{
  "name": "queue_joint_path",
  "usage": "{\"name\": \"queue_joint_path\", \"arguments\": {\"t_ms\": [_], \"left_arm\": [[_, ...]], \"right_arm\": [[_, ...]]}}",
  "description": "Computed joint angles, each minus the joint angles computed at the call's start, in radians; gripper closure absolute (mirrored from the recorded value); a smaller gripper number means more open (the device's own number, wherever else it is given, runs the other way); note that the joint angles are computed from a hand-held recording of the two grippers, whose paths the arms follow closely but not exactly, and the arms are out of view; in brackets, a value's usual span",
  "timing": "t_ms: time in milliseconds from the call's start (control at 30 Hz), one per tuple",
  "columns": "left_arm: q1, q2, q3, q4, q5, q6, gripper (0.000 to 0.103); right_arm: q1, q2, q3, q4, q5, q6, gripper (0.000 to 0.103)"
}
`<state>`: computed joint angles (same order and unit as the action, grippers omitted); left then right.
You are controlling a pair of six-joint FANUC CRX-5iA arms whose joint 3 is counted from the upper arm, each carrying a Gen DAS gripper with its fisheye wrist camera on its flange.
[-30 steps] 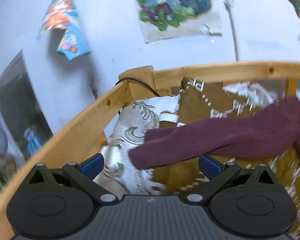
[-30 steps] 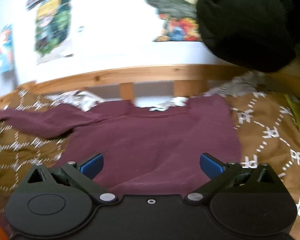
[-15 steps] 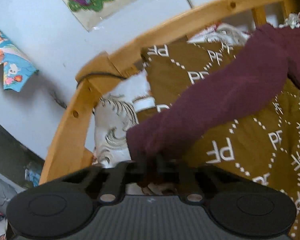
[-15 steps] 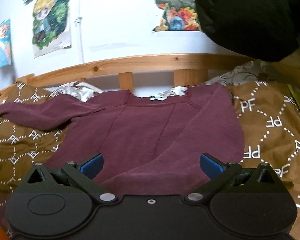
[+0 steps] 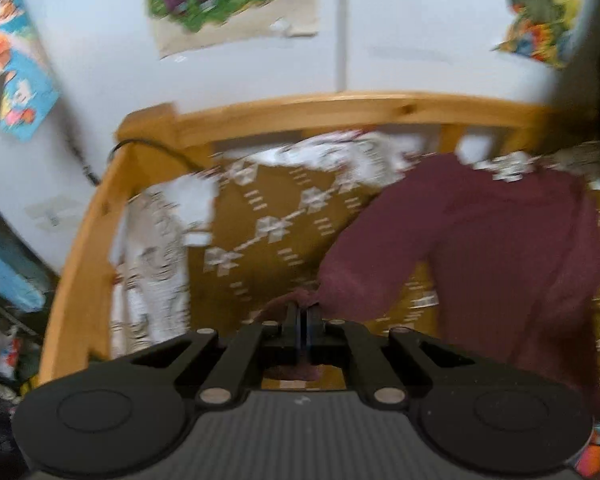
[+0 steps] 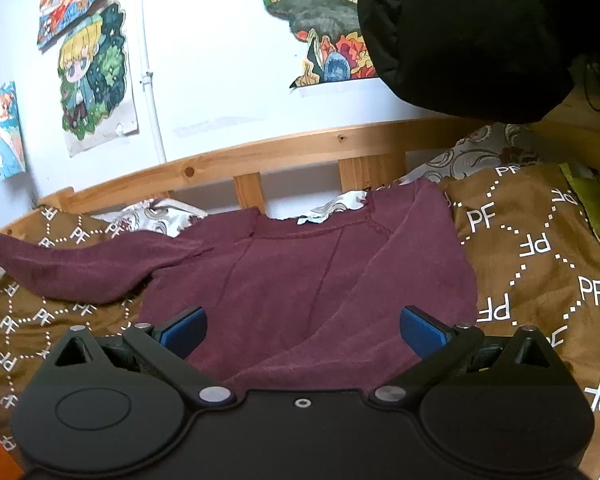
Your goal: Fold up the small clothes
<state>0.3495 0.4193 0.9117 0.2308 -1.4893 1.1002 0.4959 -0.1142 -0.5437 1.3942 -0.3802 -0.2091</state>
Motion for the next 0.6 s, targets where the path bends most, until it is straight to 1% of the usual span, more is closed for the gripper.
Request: {"name": "queue_joint_path", "arguments": {"t_ms": [67, 133, 200, 233, 300, 333, 367, 433, 600], "left_arm": [[-0.031, 0.001, 0.028, 0.011, -0.029, 0.006, 0.102], [-0.072, 0.016, 0.074, 0.013, -0.074, 0.018, 0.102], [-0.117, 0.043, 0.128, 0.019, -0.13, 0.031, 0.102], [-0.14, 0.068, 0.172, 0.026, -0.175, 0.046, 0.102], [-0.179, 0.113, 0.237, 0.053, -0.247, 0.084, 0.102], [-0.198, 0.128, 0.251, 0.065, -0.269, 0.097, 0.102], [-0.219, 0.128, 0.24, 0.072, -0.272, 0.107, 0.102], [-0.263, 0.106, 0.172, 0.077, -0.25, 0.124, 0.102], [-0.356, 0.088, 0.039, 0.069, -0.178, 0.126, 0.102]], "right_arm": [[-0.01, -0.011, -0.01, 0.013, 0.014, -0.017, 0.001], [-0.016, -0.02, -0.017, 0.008, 0.02, -0.028, 0.001], [-0.008, -0.027, -0.015, -0.063, 0.018, 0.01, 0.001], [-0.001, -0.03, -0.011, -0.11, 0.013, 0.037, 0.001], [0.014, -0.036, -0.002, -0.198, -0.011, 0.084, 0.001], [0.019, -0.04, 0.004, -0.247, -0.025, 0.11, 0.001], [0.022, -0.042, 0.009, -0.281, -0.036, 0.128, 0.001], [0.022, -0.049, 0.015, -0.334, -0.057, 0.148, 0.001], [0.001, -0.067, 0.012, -0.383, -0.098, 0.123, 0.001]]}}
